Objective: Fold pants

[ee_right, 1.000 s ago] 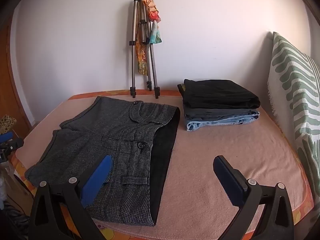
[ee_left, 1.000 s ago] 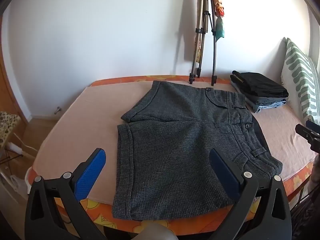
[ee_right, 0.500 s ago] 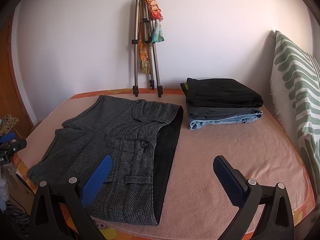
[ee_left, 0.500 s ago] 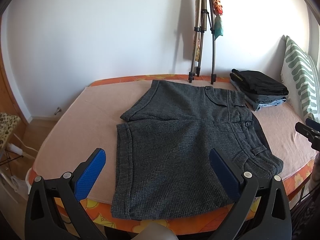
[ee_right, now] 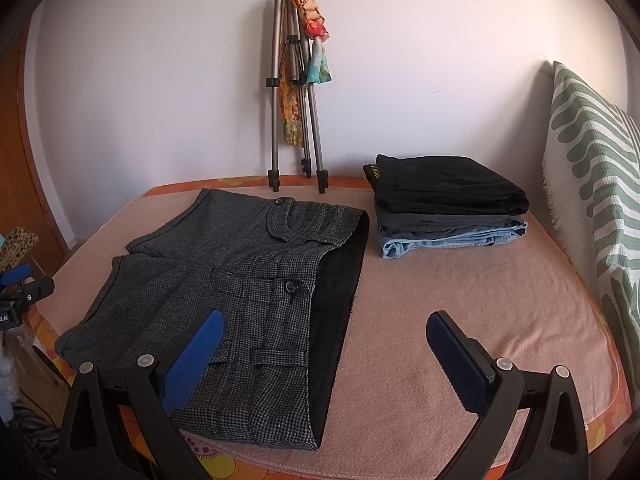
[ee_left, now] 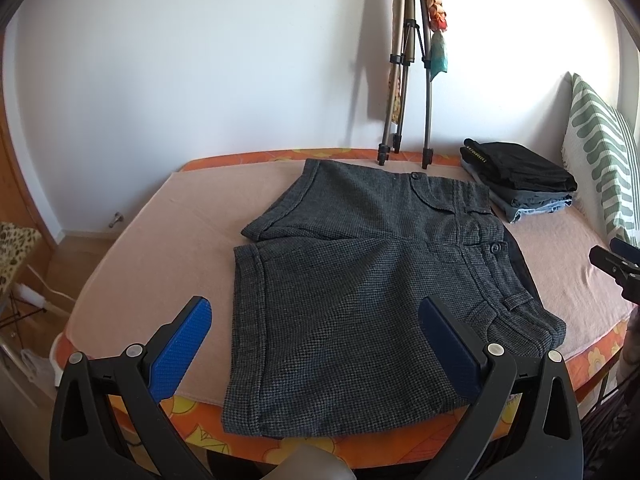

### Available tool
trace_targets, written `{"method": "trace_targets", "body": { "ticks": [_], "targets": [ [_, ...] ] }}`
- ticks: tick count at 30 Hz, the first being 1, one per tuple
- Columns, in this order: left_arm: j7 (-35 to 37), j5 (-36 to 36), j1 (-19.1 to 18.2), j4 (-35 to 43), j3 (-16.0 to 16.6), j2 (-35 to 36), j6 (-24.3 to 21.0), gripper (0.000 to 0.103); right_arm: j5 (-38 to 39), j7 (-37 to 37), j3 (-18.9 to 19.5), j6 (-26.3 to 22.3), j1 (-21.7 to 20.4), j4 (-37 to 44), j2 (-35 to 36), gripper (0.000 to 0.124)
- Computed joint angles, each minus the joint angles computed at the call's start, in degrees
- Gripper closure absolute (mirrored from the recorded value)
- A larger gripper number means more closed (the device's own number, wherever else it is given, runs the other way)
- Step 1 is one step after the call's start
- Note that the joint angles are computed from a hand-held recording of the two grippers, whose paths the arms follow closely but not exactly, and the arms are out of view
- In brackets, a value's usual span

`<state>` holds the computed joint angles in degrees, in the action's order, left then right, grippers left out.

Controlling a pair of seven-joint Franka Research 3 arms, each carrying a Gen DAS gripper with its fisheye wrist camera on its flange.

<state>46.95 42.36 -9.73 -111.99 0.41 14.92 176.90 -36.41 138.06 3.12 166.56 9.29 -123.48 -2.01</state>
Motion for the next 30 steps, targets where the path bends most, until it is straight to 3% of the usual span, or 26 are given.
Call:
{"method": "trace_targets", "body": {
  "ticks": [30],
  "targets": [
    [-0.32,0.51,-0.28,-0.26,0.62,-0.06,-0.27,0.0,2.83,-2.65,0.2,0.57,0.31,-0.54,-0.22,0.021]
  ]
}}
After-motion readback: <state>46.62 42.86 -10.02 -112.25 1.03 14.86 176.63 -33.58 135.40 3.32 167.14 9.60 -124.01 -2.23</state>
